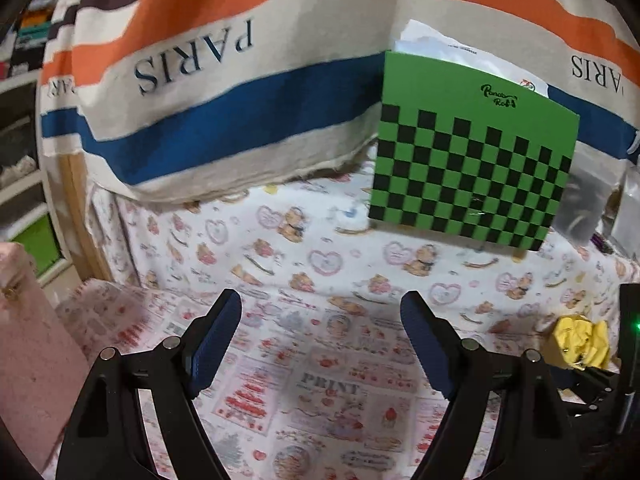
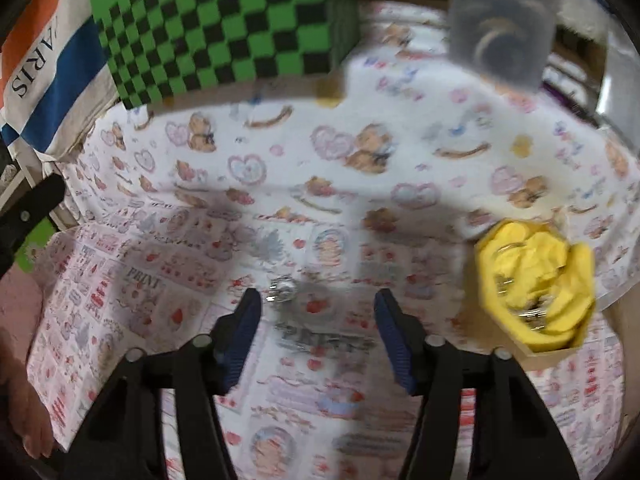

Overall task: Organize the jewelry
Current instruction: 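Lift both tools from the box and move the right tool to the keychain, then grasp the silver keychain by its ring with the right tool and lift it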

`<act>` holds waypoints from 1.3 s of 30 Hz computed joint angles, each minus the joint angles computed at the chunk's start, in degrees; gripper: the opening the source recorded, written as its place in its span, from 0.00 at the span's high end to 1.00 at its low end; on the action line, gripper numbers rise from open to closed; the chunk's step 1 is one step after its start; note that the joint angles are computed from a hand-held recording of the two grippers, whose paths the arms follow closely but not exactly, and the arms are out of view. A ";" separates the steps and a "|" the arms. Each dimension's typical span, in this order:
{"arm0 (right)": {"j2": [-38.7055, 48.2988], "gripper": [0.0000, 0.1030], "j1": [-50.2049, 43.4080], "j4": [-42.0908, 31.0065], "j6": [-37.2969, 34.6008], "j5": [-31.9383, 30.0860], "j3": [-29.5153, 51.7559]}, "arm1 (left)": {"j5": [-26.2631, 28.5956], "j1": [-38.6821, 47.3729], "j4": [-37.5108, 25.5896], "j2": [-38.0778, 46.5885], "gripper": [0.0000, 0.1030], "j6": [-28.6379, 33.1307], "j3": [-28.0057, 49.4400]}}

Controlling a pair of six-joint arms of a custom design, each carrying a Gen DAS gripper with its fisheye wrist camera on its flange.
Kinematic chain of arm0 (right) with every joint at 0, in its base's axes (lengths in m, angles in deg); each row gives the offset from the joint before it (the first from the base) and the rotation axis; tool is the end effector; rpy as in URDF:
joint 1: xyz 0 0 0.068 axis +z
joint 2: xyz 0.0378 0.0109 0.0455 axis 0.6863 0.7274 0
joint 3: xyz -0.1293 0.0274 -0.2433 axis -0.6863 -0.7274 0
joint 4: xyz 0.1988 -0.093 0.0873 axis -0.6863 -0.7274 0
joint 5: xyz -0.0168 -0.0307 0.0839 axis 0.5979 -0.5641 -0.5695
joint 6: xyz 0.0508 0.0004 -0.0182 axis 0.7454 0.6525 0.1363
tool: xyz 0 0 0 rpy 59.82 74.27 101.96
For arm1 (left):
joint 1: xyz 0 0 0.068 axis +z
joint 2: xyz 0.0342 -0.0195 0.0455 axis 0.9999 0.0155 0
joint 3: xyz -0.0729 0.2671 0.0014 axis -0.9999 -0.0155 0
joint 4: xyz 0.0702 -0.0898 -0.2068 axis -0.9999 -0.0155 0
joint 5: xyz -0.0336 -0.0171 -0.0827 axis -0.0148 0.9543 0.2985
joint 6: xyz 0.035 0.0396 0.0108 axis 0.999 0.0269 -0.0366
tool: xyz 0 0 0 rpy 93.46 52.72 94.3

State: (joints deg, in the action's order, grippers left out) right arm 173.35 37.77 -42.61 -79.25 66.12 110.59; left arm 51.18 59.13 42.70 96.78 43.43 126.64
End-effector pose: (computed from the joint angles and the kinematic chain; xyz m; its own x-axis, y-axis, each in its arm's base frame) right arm 0.3458 -0.0248 0.1396 -0.7383 -0.1080 -0.6657 -0.2042 0.9766 0.0680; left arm 0.2871 -0.1410 0.1870 -0.4312 -0.1678 -0.8865 -0.2431 0.9678 -0.0650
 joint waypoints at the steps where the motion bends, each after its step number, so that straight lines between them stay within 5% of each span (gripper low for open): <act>1: 0.91 0.53 0.56 -0.45 0.35 0.25 0.72 | -1.14 -0.37 0.30 0.13 0.22 0.28 -0.02; 8: 6.90 0.70 3.76 -1.64 0.61 2.95 4.97 | -3.92 -1.40 0.16 0.01 0.22 0.25 -0.08; 18: 10.14 0.73 6.23 -1.01 0.97 5.93 7.20 | -2.37 -0.43 0.27 -0.65 0.22 -1.07 -0.51; 26: 10.38 0.93 7.83 1.24 0.25 7.23 5.86 | -1.38 1.03 -0.61 0.95 0.22 -1.68 0.44; 39: -2.62 0.93 -1.33 -1.02 -5.90 -4.96 -3.13 | -3.47 -0.34 0.49 0.66 0.22 -0.74 -0.13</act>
State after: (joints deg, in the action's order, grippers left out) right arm 170.73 36.45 -43.62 -85.16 61.16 107.46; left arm 47.72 58.79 43.19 97.44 42.69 126.51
